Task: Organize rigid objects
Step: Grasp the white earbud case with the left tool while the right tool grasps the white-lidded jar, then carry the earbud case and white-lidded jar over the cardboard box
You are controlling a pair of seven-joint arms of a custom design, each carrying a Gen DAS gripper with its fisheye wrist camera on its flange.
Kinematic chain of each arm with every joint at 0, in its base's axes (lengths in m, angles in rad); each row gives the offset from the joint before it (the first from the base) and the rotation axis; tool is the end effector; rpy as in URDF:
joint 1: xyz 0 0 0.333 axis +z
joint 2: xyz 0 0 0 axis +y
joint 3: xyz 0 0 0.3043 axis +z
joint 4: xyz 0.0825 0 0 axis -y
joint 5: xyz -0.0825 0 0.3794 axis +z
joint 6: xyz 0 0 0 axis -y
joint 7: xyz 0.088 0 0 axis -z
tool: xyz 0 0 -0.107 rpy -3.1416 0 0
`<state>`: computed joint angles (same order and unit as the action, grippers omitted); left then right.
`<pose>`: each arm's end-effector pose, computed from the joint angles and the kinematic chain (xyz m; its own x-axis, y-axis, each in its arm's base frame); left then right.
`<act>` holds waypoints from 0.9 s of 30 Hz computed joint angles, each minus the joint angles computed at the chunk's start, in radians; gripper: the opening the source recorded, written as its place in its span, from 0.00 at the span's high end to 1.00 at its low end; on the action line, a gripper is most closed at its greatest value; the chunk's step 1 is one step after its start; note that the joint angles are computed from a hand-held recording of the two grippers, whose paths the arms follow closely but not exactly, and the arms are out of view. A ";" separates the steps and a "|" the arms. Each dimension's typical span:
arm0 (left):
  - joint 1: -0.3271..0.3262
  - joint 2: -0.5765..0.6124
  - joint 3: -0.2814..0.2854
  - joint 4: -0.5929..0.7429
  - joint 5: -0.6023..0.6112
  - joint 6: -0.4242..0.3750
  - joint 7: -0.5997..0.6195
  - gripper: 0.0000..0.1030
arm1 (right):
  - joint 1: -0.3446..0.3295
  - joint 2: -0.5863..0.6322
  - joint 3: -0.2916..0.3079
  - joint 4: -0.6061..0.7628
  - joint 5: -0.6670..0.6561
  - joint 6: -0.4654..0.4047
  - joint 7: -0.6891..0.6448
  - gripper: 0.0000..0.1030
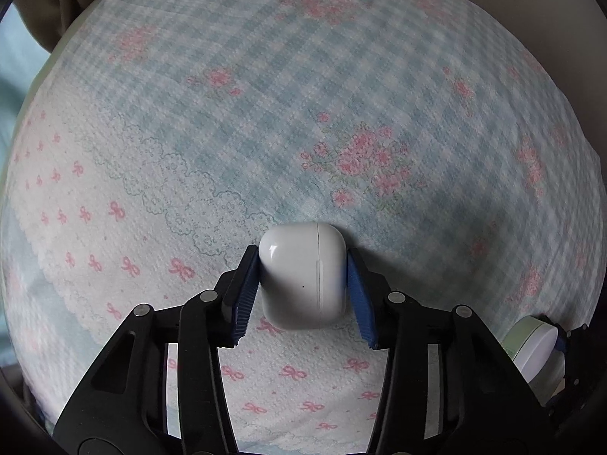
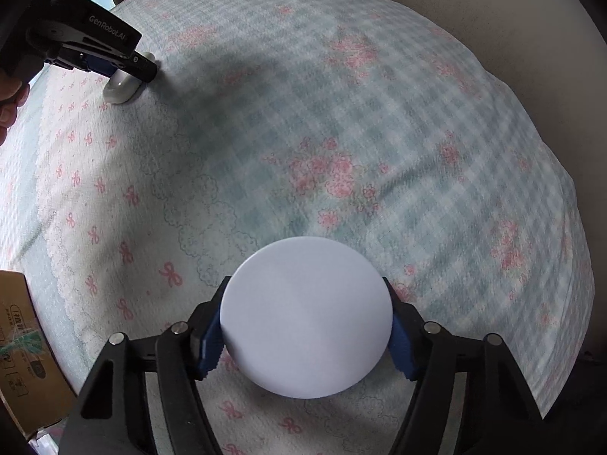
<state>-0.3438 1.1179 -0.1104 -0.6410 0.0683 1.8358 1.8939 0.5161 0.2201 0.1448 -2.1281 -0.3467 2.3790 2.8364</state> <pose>0.7346 -0.3011 0.3038 -0.6646 -0.7472 0.0050 -0.7447 0.6618 -0.0861 0.4503 0.3445 0.3020 -0.3582 -0.9321 0.0544 -0.9174 0.3405 -0.2061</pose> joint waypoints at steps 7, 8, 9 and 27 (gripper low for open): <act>-0.002 -0.148 -0.006 -0.256 0.011 0.131 -0.008 0.60 | -0.009 0.022 -0.004 0.021 0.008 0.011 -0.039 0.36; 0.003 -0.190 -0.010 -0.329 0.010 0.164 -0.009 0.60 | -0.009 0.019 -0.004 0.017 0.008 0.015 -0.040 0.36; 0.004 -0.215 -0.013 -0.368 0.009 0.183 -0.008 0.60 | -0.007 0.015 -0.004 0.014 0.008 0.017 -0.036 0.36; 0.051 -0.548 -0.071 -0.732 -0.090 0.330 -0.021 0.60 | -0.035 -0.175 0.002 -0.064 -0.044 -0.021 -0.026 0.36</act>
